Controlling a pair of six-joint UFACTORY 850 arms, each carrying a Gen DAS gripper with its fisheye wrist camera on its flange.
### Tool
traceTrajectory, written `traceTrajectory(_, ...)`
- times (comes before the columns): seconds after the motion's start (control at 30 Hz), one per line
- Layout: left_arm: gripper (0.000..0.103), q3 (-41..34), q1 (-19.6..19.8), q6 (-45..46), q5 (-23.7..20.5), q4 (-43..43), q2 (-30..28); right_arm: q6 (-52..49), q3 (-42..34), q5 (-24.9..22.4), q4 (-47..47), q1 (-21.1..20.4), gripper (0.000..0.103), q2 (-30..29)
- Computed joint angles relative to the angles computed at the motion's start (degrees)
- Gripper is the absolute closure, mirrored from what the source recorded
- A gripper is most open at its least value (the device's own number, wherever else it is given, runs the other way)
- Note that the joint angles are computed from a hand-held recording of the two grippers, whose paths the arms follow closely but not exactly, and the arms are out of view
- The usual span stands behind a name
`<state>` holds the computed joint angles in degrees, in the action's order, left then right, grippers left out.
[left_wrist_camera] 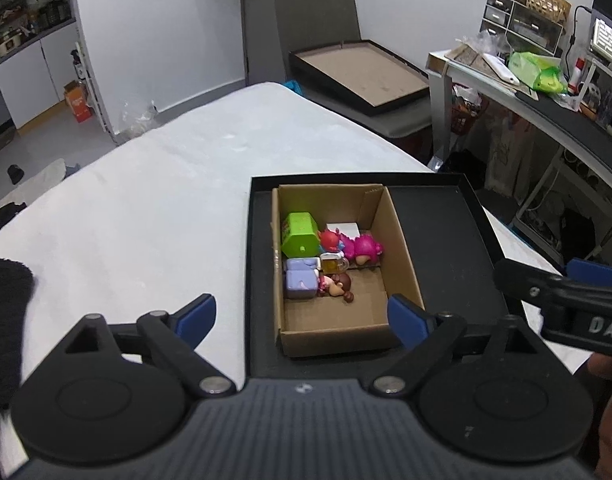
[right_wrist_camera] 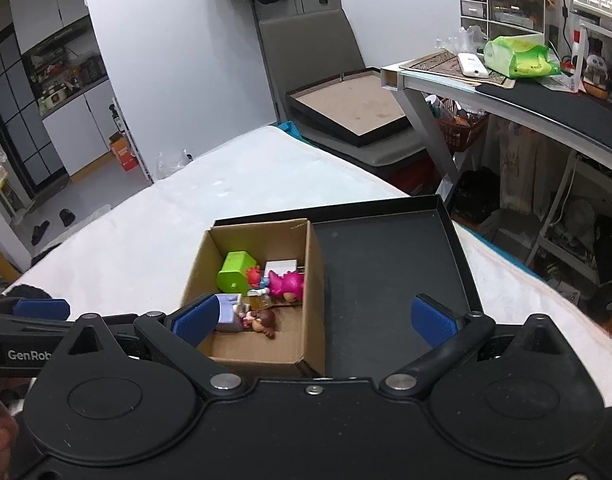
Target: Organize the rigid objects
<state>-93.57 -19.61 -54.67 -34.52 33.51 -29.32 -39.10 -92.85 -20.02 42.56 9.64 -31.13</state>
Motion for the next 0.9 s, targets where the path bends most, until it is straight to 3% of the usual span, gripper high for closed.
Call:
traceTrajectory(0.13, 0.009, 1.39, -0.23, -0.62, -0.52, 0.42, 1.90, -0.43, 0.81, -1.31, 0.81, -0.33, 0.000, 1.54)
traceTrajectory(0.27, 0.008, 2.27, -0.49, -1.92, -1.56, 1.44, 3.57, 0.97, 0.02, -5.97, 1.81, -1.29, 0.000, 2.61)
traceTrajectory(0.47, 0.008, 3.71, -1.12, -3.57, -2.07, 3.23, 6.00, 7.91, 1.13, -3.88, -7.20, -0.43, 0.000, 4.96)
traceTrajectory(0.9, 0.006, 7.96, -3.13, -7.24, -1.06, 7.23, 10.31, 10.76, 5.58, -1.83, -8.98, -0.74, 0.000, 9.74)
